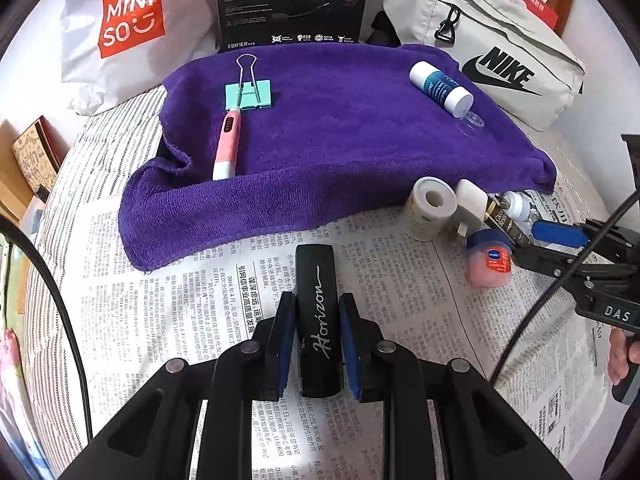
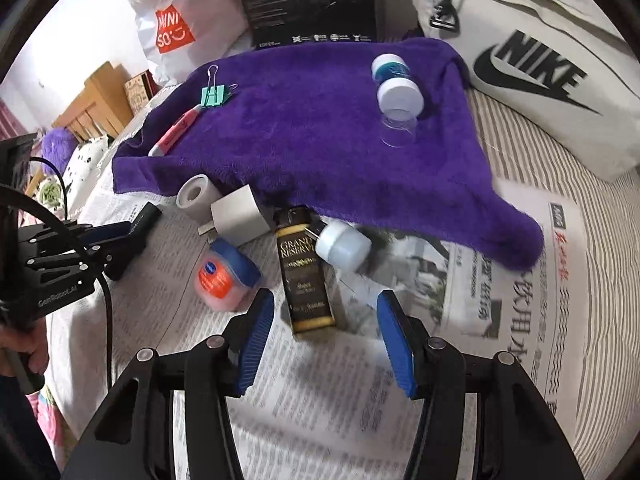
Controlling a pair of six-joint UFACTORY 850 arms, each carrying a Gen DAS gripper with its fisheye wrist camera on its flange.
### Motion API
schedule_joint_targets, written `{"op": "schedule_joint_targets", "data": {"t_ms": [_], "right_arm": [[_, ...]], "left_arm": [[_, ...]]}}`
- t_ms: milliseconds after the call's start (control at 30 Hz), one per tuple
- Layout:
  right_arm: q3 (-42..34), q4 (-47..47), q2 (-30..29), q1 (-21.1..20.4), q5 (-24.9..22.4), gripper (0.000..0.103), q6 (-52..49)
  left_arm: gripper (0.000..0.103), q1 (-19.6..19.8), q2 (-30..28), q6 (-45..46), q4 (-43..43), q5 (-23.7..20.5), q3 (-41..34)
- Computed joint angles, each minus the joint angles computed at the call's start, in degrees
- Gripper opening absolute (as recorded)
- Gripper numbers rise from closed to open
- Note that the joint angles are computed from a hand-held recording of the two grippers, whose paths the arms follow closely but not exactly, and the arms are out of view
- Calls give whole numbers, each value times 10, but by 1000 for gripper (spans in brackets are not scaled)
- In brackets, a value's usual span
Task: Organize rigid objects
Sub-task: 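Grasp the Grand Reserve bottle with the right tool while the left tool holds the marker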
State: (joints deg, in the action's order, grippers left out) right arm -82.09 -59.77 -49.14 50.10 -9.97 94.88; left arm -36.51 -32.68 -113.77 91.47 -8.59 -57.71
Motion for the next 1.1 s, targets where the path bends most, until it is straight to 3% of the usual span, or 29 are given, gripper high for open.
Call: {"op": "schedule_joint_targets", "data": {"t_ms": [167, 233, 600, 733, 867, 1100], "right_arm": [[-38, 38, -22, 9, -36, 36, -81], [-48, 72, -26, 10, -49, 25, -124], [28, 183, 24, 20, -40, 25, -215], [19, 206, 19, 17, -37, 26, -225], [0, 215, 7, 12, -46, 26, -237], [-26, 264, -5, 19, -88, 24, -305]], "left_arm": [[22, -1, -2, -17, 18, -1, -1], [22, 0, 1, -54, 52, 0, 4], [22, -4, 4, -81, 77, -11, 10], [22, -6, 2, -39, 34, -15, 5], [21, -4, 2, -49, 43, -11, 6], [22, -7, 1, -45, 40, -17, 5]]}}
